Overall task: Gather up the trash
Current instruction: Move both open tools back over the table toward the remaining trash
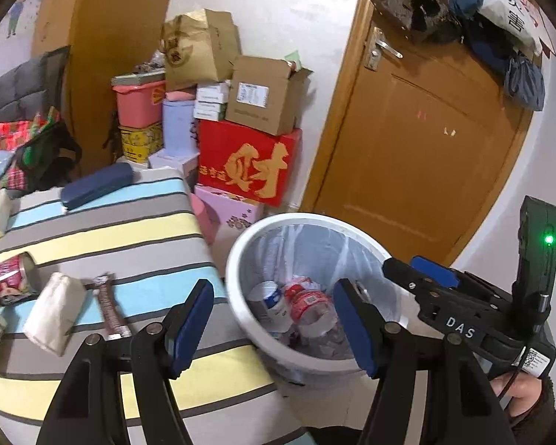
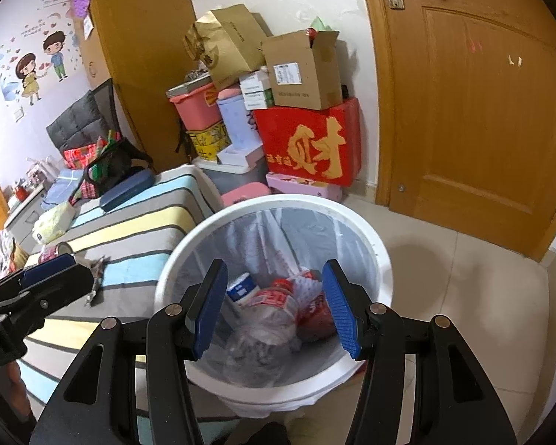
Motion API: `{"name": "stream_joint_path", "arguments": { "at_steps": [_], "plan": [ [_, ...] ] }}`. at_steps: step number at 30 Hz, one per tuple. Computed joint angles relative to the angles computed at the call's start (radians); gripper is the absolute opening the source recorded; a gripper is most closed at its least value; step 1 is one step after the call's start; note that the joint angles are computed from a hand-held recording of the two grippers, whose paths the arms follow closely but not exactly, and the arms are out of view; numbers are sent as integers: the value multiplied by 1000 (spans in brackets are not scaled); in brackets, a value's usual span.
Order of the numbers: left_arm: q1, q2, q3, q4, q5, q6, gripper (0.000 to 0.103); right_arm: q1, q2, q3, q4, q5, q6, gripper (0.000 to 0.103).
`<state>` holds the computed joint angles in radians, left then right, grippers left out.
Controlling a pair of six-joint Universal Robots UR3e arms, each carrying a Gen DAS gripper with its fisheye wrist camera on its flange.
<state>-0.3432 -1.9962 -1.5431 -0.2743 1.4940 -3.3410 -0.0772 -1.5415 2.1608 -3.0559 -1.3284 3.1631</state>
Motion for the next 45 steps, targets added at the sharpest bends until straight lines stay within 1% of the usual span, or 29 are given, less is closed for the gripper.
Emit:
{"name": "stream_joint_path", "arguments": {
  "at_steps": [2,11,19,22,23,25,29,32,34,36,40,45],
  "plan": [
    [9,38,-48,14,13,1,67,16,0,4,-14,-3,7,55],
    [80,195,-264,90,9,0,67,113,20,-26,-35,-42,36,55],
    [203,379,-502,152,-27,18,67,224,85,-88,-55,-71,60,55],
    [245,439,-568,161,-11,33,67,260,114,-115,-56,-82,64,55],
    [266,462,-593,162,-18,37,67,275,131,-133,-51,-86,68,55],
    [329,519,-655,167,-62,52,67,300,148,-150,-50,-92,71,55],
    [431,604,-738,158,-100,67,67,355,195,-212,-27,-119,70,55],
    [532,680,-802,136,-149,97,67,393,234,-259,-15,-134,63,55],
    [578,714,-829,126,-165,112,67,420,266,-299,3,-146,60,55],
    [653,763,-866,104,-207,143,67,445,300,-350,39,-165,59,55],
    [787,839,-922,51,-272,215,67,478,349,-411,58,-188,56,55],
    [942,886,-969,-4,-347,298,67,511,423,-517,132,-205,65,55]
  ]
}}
